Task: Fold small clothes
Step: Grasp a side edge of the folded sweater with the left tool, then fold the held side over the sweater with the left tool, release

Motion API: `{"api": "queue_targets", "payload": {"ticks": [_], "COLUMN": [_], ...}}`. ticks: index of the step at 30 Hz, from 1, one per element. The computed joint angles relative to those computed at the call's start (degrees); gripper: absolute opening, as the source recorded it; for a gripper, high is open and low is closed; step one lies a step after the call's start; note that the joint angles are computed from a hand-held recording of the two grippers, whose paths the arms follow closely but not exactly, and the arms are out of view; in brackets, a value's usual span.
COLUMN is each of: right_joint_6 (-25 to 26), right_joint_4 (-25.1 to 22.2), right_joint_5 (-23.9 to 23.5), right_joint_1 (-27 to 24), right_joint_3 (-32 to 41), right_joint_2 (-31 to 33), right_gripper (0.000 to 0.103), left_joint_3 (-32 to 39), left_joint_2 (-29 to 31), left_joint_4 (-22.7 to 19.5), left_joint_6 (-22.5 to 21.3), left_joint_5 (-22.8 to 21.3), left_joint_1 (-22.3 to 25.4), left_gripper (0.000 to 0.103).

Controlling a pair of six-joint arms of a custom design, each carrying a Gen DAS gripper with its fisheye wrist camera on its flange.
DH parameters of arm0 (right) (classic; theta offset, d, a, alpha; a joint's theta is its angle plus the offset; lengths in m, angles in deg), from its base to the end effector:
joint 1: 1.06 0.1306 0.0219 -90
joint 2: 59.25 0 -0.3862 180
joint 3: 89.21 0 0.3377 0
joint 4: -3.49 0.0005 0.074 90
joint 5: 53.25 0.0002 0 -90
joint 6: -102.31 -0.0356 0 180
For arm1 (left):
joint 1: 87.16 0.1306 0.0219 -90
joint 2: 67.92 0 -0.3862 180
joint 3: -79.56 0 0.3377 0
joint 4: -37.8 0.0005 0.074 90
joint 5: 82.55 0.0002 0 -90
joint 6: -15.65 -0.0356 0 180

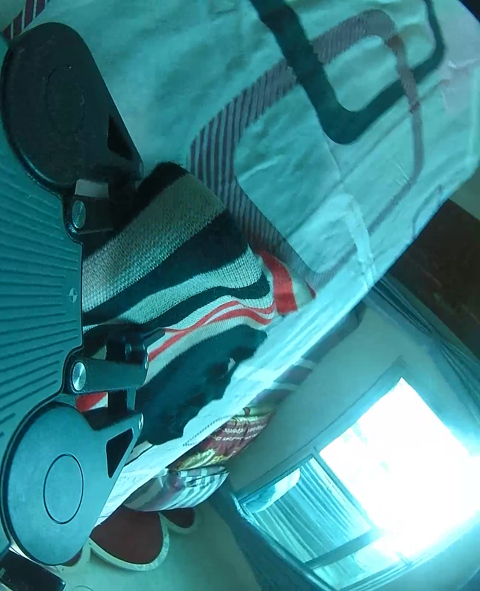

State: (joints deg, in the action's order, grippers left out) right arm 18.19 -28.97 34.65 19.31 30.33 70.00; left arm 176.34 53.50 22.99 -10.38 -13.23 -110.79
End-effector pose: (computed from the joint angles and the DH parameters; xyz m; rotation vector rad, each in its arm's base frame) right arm 0.6374 0.2375 0.2990 -0.5434 2.2476 0.1714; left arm 0.5664 -0.2346 0.2510 -0.9511 2.0310 -0.4360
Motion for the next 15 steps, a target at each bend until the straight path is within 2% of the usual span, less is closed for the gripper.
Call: {"api": "queue_targets", "payload": {"ticks": [2, 7, 9, 12, 15], "right_joint_6": [-0.12, -0.32, -2.26, -7.67, -8.39], "right_joint_4": [-0.30, -1.15, -1.28, 1.02, 2.43], "right_joint_5": [-0.39, -1.57, -3.89, -5.87, -6.34], "right_joint_1": [-0.11, -0.48, -1.39, -3.42, -5.52], "right_joint_3": [0.45, 1.15, 1.12, -1.41, -3.85], "right_joint_2": [0.24, 0.34, -0.15, -2.29, -4.45], "right_gripper": [0.043, 0.043, 0.041, 0.041, 0.042], "left_joint_3": [0.61, 4.70, 7.27, 12.39, 19.13], "left_joint_2": [-0.38, -0.24, 0.50, 2.70, 6.10], "left_joint_4": [0.13, 0.71, 0.91, 0.22, -2.38], "left_joint_6": [-2.70, -13.86, -19.24, -26.84, -31.99], "left_joint_5": [-1.05, -3.29, -2.74, -2.00, 1.42], "left_joint_1": [-0.49, -1.87, -2.51, -3.98, -5.41], "left_gripper": [0.028, 0.023, 0.020, 0.020, 0.020]}}
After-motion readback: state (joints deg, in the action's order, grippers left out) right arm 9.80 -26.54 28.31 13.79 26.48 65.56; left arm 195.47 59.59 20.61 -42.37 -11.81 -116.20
